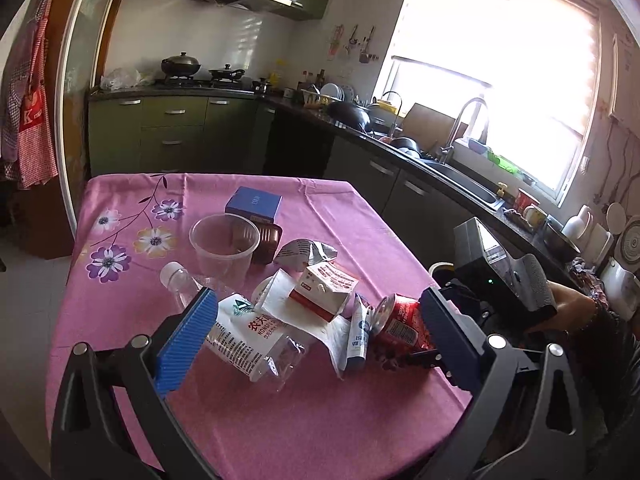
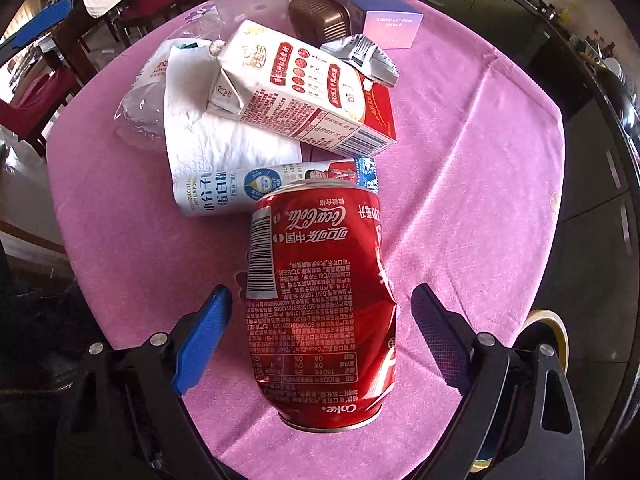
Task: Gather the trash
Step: 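Grasp the red Coca-Cola can with the right tool, then carry the can over the bin and open the right tool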
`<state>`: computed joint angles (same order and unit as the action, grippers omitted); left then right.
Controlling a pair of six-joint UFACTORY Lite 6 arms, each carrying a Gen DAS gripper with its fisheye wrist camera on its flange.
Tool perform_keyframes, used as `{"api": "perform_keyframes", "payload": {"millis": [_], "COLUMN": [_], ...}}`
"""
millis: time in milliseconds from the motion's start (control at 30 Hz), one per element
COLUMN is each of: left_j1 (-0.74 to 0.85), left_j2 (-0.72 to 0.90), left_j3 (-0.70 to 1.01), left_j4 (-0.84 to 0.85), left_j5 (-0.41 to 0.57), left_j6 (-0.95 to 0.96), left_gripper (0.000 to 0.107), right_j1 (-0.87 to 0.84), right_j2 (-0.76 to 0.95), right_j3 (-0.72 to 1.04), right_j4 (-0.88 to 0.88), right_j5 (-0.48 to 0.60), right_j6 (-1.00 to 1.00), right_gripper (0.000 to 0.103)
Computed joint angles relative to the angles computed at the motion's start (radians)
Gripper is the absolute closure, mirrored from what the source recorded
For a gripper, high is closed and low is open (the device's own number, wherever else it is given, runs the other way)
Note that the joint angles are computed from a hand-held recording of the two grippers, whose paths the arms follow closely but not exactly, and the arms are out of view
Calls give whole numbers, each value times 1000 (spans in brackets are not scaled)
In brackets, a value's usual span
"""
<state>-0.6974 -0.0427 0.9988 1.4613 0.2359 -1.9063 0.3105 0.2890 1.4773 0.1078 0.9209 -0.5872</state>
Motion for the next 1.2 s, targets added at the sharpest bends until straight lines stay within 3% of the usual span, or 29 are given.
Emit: {"api": "perform_keyframes", "payload": {"millis": [167,200,233,267,633,867,1067,1200], "left_j1": [-3,-3,-5,-5,-17,-25,-43,-62], "left_j2": [7,7,8,9,26,34,73,106], "left_j3": [-4,-5,-4,-5,13,18,52,89], "left_j4": [17,24,24,28,26,49,37,-50], "left_j5": [-2,-1,1,0,-7,-19,-29,-18], "left_j6": [-21,-27,-26,-31,-19,-30,-10,99], "left_gripper": [11,11,11,11,11,11,11,11], "right_j1": [21,21,20,18,-65,-366,-638,-701], "right_j2": [50,61,72,86,49,27,354,600], "right_j3": [27,35,49,67,120,196,515,750], "right_j4": [-38,-40,-39,-35,56,164,105,53], "right_j5": [0,-2,1,10,46,107,167,203], "right_j6": [22,24,26,29,-22,-73,26,89], "right_gripper": [14,17,31,34,35,34,34,34]}}
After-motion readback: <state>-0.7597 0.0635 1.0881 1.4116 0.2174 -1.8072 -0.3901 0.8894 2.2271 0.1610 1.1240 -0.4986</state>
